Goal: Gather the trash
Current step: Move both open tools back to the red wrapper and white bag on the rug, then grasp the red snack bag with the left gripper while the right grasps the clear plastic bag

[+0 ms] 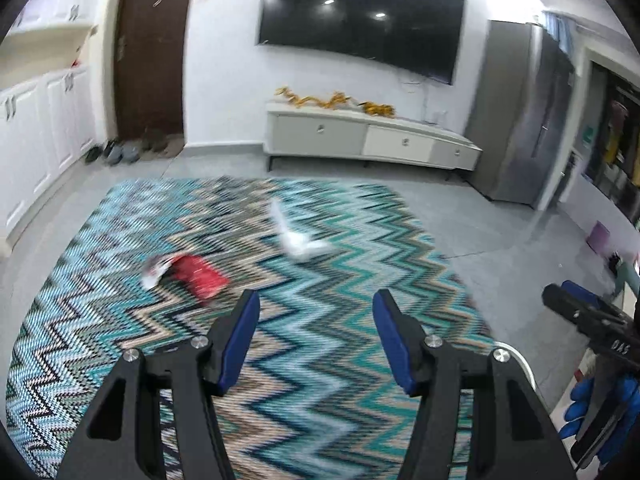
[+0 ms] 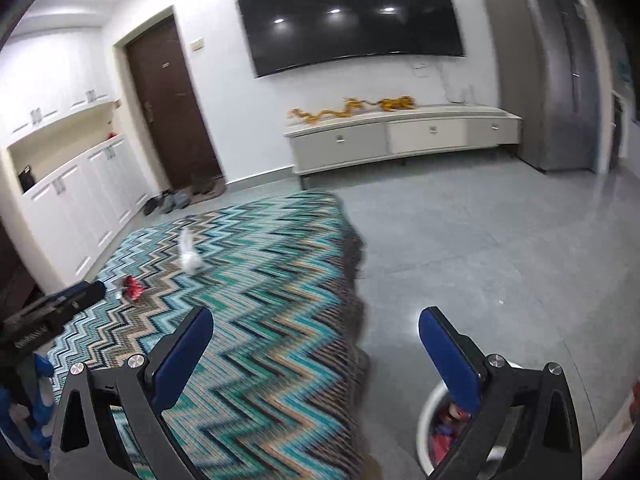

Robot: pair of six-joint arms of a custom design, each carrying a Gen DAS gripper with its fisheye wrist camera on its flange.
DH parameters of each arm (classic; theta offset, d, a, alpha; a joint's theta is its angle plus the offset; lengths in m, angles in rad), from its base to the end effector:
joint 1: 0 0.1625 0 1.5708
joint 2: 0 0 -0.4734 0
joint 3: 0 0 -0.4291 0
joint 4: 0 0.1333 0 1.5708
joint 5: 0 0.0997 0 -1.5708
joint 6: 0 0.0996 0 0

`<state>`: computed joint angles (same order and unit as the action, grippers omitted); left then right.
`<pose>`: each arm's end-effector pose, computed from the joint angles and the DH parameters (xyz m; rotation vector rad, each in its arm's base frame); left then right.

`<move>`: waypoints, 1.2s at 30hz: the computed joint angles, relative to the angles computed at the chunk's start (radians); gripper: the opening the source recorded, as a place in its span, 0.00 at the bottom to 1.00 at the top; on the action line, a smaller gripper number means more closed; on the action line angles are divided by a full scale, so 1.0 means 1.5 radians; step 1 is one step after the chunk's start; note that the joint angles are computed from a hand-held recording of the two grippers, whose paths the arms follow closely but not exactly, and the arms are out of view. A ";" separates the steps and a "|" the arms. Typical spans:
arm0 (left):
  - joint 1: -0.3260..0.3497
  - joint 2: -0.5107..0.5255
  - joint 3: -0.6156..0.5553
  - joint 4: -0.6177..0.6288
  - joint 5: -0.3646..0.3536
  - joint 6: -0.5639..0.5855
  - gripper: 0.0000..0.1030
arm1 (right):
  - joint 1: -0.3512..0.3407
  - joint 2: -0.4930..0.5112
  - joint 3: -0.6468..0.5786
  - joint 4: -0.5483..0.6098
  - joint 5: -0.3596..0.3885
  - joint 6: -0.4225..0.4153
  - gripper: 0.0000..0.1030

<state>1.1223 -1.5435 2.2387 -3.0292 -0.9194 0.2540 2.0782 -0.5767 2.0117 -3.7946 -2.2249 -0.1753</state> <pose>-0.0289 -0.5068 0.3725 0.5161 2.3458 -1.0286 0.3460 -0.4727 0.0105 0.4846 -2.3773 1.1208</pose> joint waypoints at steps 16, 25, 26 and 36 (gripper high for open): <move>0.201 0.095 -0.189 0.158 -0.134 -0.087 0.55 | -0.030 0.195 -0.382 0.357 0.117 -0.103 1.00; 0.192 0.174 -0.248 0.127 -0.063 -0.094 0.55 | -0.051 0.237 -0.468 0.467 0.127 -0.096 0.50; 0.191 0.178 -0.251 0.125 -0.057 -0.093 0.54 | -0.053 0.234 -0.463 0.469 0.130 -0.097 0.46; 0.186 0.159 -0.220 0.097 -0.055 -0.073 0.21 | -0.058 0.179 -0.346 0.400 0.161 -0.085 0.24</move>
<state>1.4020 -1.3046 1.9093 -2.8839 -1.0016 0.1441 1.9916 -0.3088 1.4932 -3.1942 -1.9836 -0.3030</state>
